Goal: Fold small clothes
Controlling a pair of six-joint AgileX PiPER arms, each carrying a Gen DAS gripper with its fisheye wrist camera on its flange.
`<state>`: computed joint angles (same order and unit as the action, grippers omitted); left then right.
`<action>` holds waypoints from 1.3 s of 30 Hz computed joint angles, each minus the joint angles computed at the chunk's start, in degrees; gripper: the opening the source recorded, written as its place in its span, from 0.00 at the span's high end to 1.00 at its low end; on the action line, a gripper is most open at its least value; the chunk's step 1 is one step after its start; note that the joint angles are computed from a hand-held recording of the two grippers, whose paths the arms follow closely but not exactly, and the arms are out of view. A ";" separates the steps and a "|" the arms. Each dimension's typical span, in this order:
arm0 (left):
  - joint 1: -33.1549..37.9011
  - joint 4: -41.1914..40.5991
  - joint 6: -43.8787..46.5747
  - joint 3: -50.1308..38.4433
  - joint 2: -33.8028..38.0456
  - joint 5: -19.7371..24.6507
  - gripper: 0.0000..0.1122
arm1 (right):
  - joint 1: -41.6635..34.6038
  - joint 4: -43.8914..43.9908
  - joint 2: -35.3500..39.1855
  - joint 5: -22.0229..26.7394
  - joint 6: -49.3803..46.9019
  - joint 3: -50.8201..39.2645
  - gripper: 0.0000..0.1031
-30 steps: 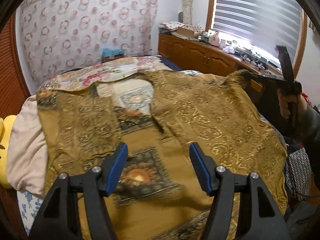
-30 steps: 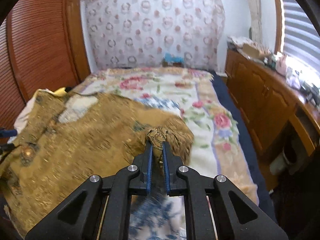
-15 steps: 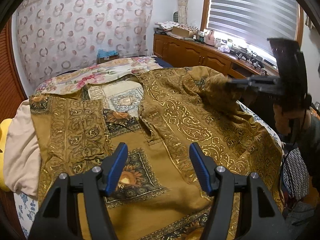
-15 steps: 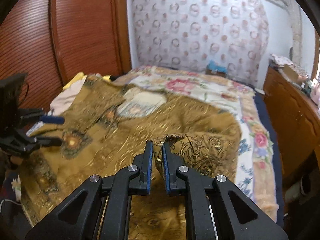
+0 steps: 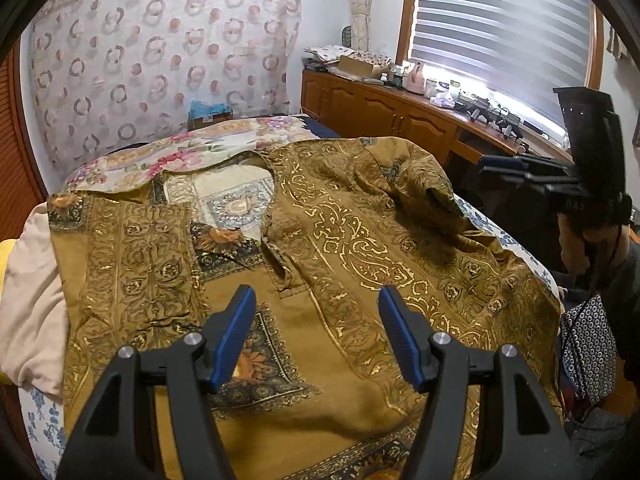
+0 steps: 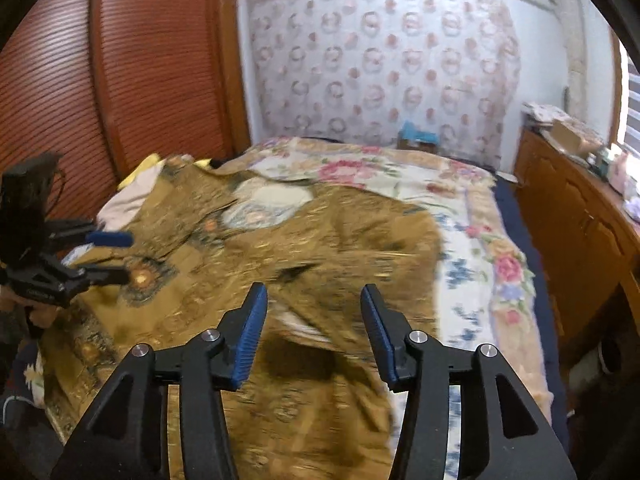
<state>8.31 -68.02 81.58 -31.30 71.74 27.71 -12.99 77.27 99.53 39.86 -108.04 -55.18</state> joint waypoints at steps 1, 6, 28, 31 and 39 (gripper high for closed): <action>-0.22 -0.25 0.05 -0.14 0.12 0.03 0.43 | -0.72 -0.45 0.68 -0.72 0.97 -1.13 0.51; -1.04 -1.02 0.46 -1.02 1.17 0.40 0.43 | -1.79 -3.63 7.49 -5.94 4.81 -6.51 0.50; -0.92 -3.80 4.39 -7.56 11.18 0.71 0.43 | 0.91 -16.13 18.94 -5.08 18.10 -20.07 0.98; 0.65 -4.38 5.10 -7.74 10.87 1.07 0.43 | 1.08 -12.85 15.77 -1.09 16.22 -20.51 0.99; 6.84 -5.69 7.37 -7.35 10.14 3.11 0.43 | 10.30 -14.64 13.53 5.00 19.44 -27.18 0.99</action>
